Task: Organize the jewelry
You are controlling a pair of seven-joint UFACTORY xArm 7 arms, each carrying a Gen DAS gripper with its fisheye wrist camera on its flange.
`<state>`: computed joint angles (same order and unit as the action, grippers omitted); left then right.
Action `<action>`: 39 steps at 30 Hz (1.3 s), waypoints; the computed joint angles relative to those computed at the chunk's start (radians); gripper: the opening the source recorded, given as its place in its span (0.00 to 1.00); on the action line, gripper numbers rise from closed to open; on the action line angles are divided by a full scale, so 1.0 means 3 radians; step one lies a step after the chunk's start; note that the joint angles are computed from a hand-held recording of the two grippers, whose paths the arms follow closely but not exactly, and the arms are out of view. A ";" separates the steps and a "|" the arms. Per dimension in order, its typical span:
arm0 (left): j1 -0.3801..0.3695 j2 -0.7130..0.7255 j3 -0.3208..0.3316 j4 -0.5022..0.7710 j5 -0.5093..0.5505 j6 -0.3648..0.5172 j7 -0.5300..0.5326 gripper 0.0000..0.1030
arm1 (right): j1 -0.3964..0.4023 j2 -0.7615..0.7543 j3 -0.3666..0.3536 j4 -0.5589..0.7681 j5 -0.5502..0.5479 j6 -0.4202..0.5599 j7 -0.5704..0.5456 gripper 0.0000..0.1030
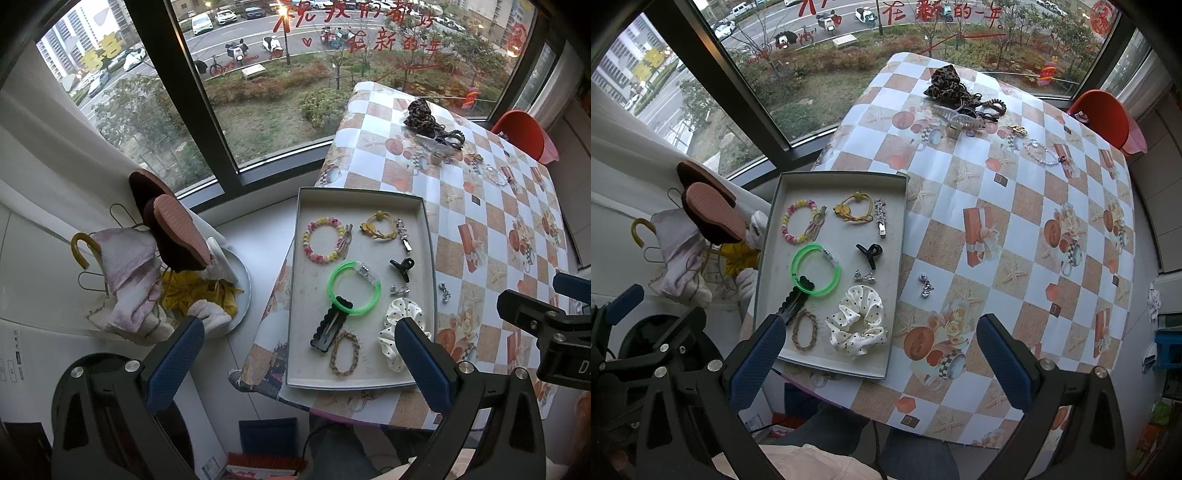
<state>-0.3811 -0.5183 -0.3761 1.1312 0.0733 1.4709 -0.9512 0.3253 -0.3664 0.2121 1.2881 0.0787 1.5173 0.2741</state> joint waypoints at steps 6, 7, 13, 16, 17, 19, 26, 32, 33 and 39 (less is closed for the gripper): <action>-0.0003 0.0001 0.0001 0.0001 0.0000 0.0001 -0.0005 1.00 | 0.0004 -0.0017 -0.0002 -0.0017 0.0004 0.0000 -0.0008 1.00; -0.0004 -0.0003 0.0002 0.0000 0.0000 0.0003 -0.0006 1.00 | 0.0005 -0.0018 -0.0002 -0.0017 0.0006 0.0003 -0.0007 1.00; -0.0005 0.0006 0.0001 0.0003 0.0002 -0.0002 -0.0009 1.00 | 0.0004 -0.0019 -0.0004 -0.0017 0.0008 0.0004 -0.0018 1.00; -0.0006 0.0007 0.0002 0.0002 0.0003 -0.0002 -0.0009 1.00 | 0.0002 -0.0014 -0.0002 -0.0011 0.0009 0.0008 -0.0011 1.00; -0.0009 -0.0002 0.0003 -0.0002 -0.0002 0.0002 -0.0010 1.00 | 0.0005 -0.0022 0.0001 -0.0017 0.0011 0.0011 -0.0006 1.00; -0.0008 0.0002 0.0003 0.0000 0.0000 0.0000 -0.0008 1.00 | 0.0003 -0.0014 -0.0001 -0.0009 0.0009 0.0009 -0.0007 1.00; -0.0010 -0.0005 0.0007 -0.0003 -0.0001 0.0007 0.0001 1.00 | 0.0002 -0.0002 -0.0002 0.0001 0.0007 0.0008 -0.0004 1.00; -0.0006 -0.0005 0.0005 -0.0005 0.0000 -0.0001 0.0002 1.00 | 0.0001 0.0008 -0.0006 0.0009 0.0005 0.0008 -0.0012 1.00; -0.0007 -0.0006 0.0005 -0.0006 -0.0002 -0.0004 0.0002 1.00 | 0.0005 -0.0009 -0.0001 -0.0005 0.0010 0.0011 -0.0004 1.00; -0.0006 0.0017 -0.0001 0.0007 -0.0004 -0.0002 -0.0019 1.00 | 0.0002 0.0010 -0.0004 0.0011 0.0005 0.0008 -0.0004 1.00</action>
<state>-0.3829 -0.5132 -0.3764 1.1332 0.0722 1.4702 -0.9569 0.3259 -0.3635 0.2109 1.2914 0.0802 1.5198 0.2728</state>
